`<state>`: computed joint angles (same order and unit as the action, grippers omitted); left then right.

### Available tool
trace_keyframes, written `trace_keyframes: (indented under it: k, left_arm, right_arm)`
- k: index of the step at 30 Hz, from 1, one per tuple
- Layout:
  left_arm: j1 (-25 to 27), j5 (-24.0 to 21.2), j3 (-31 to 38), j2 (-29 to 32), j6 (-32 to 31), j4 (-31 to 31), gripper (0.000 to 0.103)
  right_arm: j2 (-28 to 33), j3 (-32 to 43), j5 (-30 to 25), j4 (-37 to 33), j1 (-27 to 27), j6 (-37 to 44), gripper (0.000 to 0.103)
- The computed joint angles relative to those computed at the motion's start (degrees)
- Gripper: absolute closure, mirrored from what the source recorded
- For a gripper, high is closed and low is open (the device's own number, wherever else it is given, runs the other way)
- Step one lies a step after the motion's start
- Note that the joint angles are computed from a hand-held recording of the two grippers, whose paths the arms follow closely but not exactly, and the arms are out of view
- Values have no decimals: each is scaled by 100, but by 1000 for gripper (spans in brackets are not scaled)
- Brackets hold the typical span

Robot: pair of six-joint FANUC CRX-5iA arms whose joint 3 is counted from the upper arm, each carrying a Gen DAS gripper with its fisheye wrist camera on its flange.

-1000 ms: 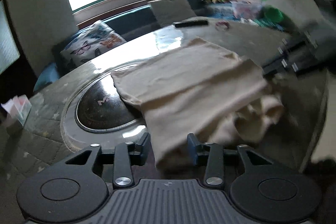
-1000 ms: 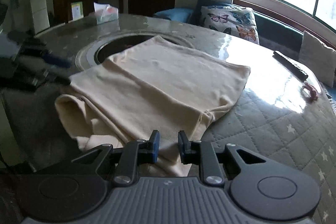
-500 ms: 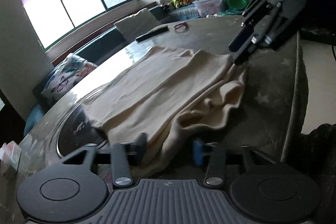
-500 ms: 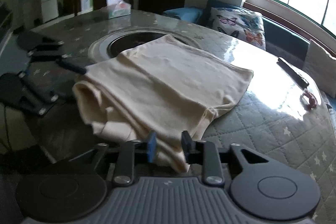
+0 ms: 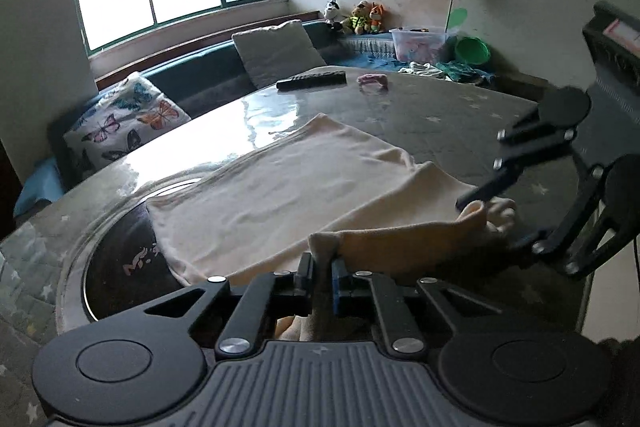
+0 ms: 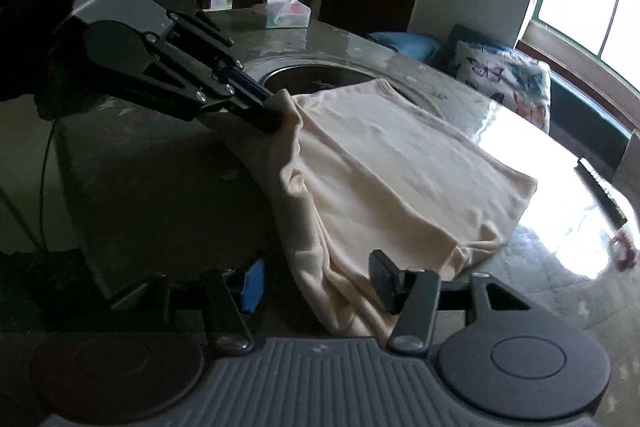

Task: Fold clothes
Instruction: 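Fold the shirt side over toward the middle with the left gripper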

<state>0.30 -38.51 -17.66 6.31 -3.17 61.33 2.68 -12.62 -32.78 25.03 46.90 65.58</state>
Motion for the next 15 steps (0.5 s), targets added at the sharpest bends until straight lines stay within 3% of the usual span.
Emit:
trace_keyframes:
  k: [1, 4, 6, 10, 15]
  left_arm:
    - [3, 6, 11, 16, 21, -23, 92]
    - [24, 77, -143, -67, -166, 67, 89]
    - [46, 130, -299, -173, -347, 142, 87]
    - [30, 381, -641, -396, -749, 307, 72]
    - [-101, 1022, -1150, -649, -1600, 652, 71]
  right_arm:
    - [54, 98, -38, -156, -39, 60, 71]
    - [139, 341, -123, -588, -167, 165, 85]
    - [152, 476, -168, -855, -257, 189, 88]
    - [157, 647, -190, -1172, -386, 118, 94]
    - [140, 640, -118, -970, -385, -156, 95]
